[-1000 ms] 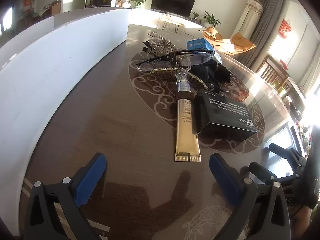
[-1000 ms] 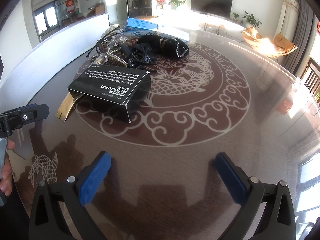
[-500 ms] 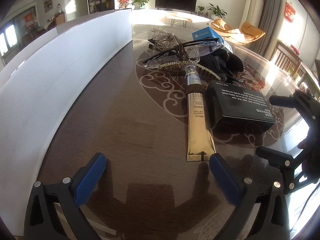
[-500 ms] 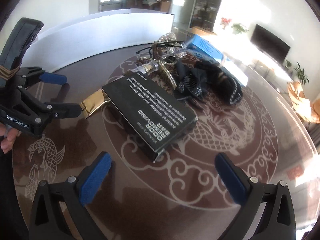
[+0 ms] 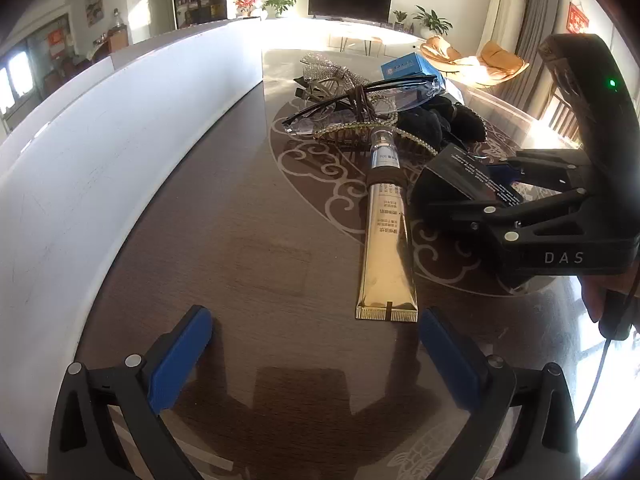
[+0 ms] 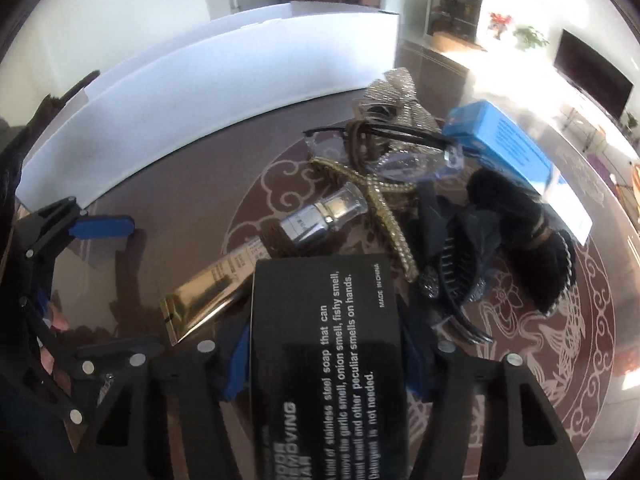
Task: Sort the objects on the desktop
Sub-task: 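Grasp the black odor bar box with the right tool while the left tool approaches the gold tube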
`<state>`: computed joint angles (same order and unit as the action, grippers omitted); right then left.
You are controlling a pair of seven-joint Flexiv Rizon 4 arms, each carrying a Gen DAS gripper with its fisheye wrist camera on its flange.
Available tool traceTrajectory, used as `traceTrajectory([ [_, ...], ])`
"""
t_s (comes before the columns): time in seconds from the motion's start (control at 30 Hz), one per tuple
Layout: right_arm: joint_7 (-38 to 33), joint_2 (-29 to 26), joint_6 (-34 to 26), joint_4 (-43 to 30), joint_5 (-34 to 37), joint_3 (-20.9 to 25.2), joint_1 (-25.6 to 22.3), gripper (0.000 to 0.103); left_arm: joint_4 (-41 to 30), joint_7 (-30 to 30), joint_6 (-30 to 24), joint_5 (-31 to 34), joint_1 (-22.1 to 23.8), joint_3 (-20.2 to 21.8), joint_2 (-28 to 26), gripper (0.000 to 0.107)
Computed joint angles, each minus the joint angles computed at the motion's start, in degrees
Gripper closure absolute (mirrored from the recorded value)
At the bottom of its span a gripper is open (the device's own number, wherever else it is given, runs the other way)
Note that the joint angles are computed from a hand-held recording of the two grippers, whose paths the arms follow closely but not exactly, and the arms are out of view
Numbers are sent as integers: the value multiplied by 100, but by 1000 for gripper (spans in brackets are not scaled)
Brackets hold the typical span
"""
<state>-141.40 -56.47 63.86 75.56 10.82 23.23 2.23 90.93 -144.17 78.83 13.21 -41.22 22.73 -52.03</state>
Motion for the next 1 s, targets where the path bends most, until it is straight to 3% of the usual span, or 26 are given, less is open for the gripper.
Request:
traceTrajectory([
  [0.17,825,315,1534,960,302,-437,-53,43,-51,119,-69,55,47,-93,11,4],
  [0.27,925,433,2093,1423,342,-328,-339,43,-190,276,-303,78,53,-148,-10,4],
  [0.33,1055,491,2197,1585,292,-267,-456,42,-322,466,-305,117,198,-308,-52,4],
  [0.4,1087,475,1989,1579,190,24,-762,23,-539,861,-314,106,464,-583,-131,4],
  [0.43,1191,461,1865,1542,115,49,-782,6,-705,1084,-402,50,604,-725,-191,4],
  [0.47,1295,459,1820,1551,23,4,-741,0,-900,1294,-545,-34,737,-859,-263,4],
  [0.57,1604,529,2177,1798,-275,-437,-366,0,-1597,1791,-996,-267,1032,-1134,-559,4],
  [0.73,1751,450,2151,1819,-585,-99,-727,0,-2283,2422,-1283,-411,1303,-1392,-879,4],
  [0.77,1816,452,2188,1847,-660,-131,-708,0,-2204,2433,-1034,-337,1282,-1350,-861,24],
  [0.8,1891,458,2242,1883,-742,-203,-659,0,-2092,2373,-786,-262,1213,-1246,-824,55],
  [0.87,2005,455,2310,1936,-884,-228,-660,0,-1793,2249,-557,-270,1140,-1156,-690,78],
  [1.0,2220,426,2353,1977,-1163,-184,-730,0,-939,1590,-81,-307,705,-687,-351,78],
])
